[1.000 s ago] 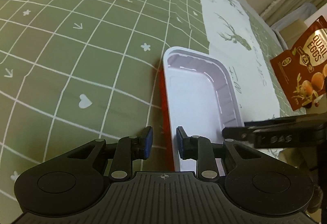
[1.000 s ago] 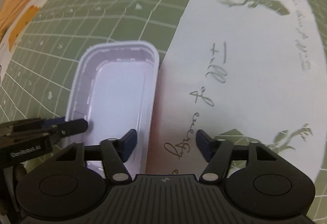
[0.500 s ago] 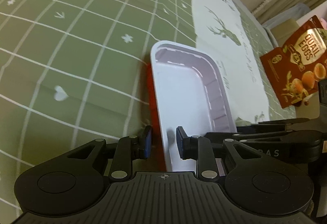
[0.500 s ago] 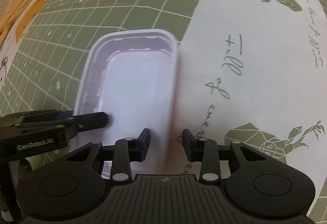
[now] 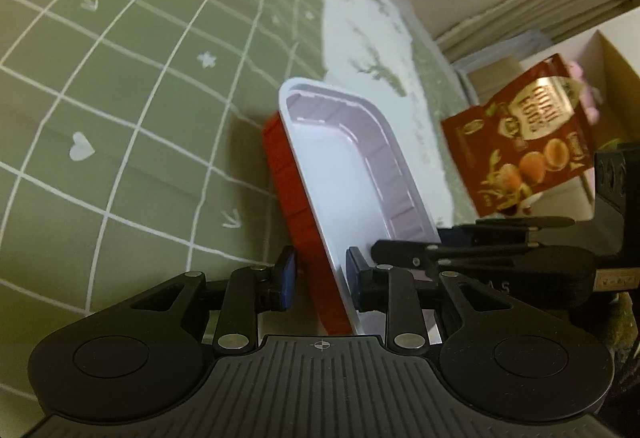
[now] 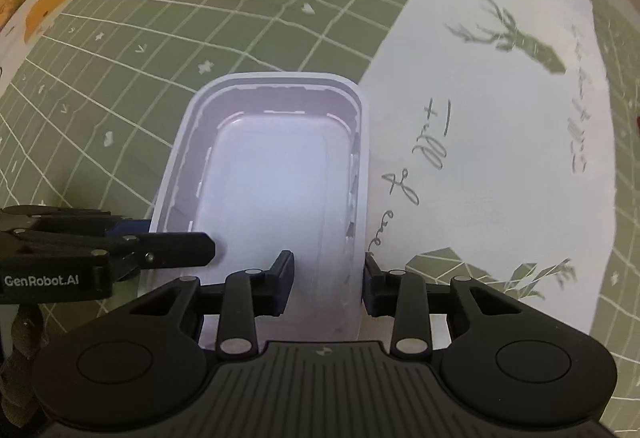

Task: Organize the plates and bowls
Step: 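Move the right gripper to the pink tray and grasp its rim, then lift the pink tray with the right gripper over the bowl stack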

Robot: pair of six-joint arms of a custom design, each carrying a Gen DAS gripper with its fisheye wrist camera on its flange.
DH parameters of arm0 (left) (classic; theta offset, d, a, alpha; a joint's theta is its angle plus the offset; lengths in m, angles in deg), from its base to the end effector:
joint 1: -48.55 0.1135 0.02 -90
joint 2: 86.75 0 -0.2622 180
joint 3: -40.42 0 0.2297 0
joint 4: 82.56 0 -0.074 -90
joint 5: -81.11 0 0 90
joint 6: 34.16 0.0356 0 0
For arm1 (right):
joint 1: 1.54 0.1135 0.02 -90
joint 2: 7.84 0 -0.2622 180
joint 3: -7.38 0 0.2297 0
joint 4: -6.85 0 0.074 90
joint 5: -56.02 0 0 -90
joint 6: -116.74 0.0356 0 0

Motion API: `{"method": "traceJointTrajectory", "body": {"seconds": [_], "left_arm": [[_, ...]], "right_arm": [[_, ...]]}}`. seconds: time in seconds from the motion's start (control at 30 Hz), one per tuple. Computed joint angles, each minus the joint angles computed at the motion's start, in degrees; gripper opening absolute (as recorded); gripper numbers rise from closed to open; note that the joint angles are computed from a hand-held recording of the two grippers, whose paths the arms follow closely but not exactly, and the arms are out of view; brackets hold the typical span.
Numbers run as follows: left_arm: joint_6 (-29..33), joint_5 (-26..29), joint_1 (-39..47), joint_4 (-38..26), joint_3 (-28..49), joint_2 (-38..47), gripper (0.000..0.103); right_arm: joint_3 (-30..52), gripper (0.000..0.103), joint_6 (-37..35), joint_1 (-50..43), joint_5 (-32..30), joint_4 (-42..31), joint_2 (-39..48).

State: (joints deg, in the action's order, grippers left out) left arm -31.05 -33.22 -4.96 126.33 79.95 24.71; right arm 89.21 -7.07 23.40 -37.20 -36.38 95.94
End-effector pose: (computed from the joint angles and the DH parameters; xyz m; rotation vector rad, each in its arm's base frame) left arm 0.1694 -0.2043 0.0665 -0.8909 2.2006 -0.7935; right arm 0.3088 0.1458 0.1829 -1.3416 2.3493 0.0298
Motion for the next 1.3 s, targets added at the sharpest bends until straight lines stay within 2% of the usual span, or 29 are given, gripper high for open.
{"method": "traceJointTrajectory", "body": {"seconds": [0.17, 0.5, 0.6, 0.8, 1.0, 1.07, 1.2, 1.3], "left_arm": [[2.2, -6.8, -5.3, -4.5, -0.7, -8.1, 0.032], [5.1, -21.9, -19.2, -13.5, 1.1, -19.2, 0.037], [5.5, -22.7, -22.7, -14.9, 2.0, -20.2, 0.039], [6.1, -21.3, -26.8, -16.0, 4.0, -18.6, 0.039], [5.3, -21.4, -30.1, -24.9, 10.4, -15.4, 0.039], [4.5, -21.8, -30.7, -28.2, 12.6, -14.4, 0.039], [3.5, -20.8, -31.0, -31.7, 15.5, -12.2, 0.038], [2.2, -20.1, -30.7, -28.8, 15.0, -10.8, 0.038]], "right_arm": [[-5.2, 0.036, 0.0, 1.7, 1.4, 0.6, -10.4], [-15.7, 0.039, 2.1, 1.9, 1.7, -5.6, -35.7], [-18.0, 0.041, 1.5, 1.3, 0.7, -9.5, -43.7], [-23.9, 0.042, -1.7, -6.6, -4.7, -18.0, -56.8], [-28.4, 0.043, -13.2, -25.2, -16.4, -25.1, -61.1], [-29.8, 0.043, -17.1, -30.3, -19.2, -25.7, -59.7], [-33.5, 0.043, -18.9, -34.1, -19.8, -22.8, -56.3], [-34.9, 0.043, -20.6, -37.3, -21.1, -20.9, -53.7]]}}
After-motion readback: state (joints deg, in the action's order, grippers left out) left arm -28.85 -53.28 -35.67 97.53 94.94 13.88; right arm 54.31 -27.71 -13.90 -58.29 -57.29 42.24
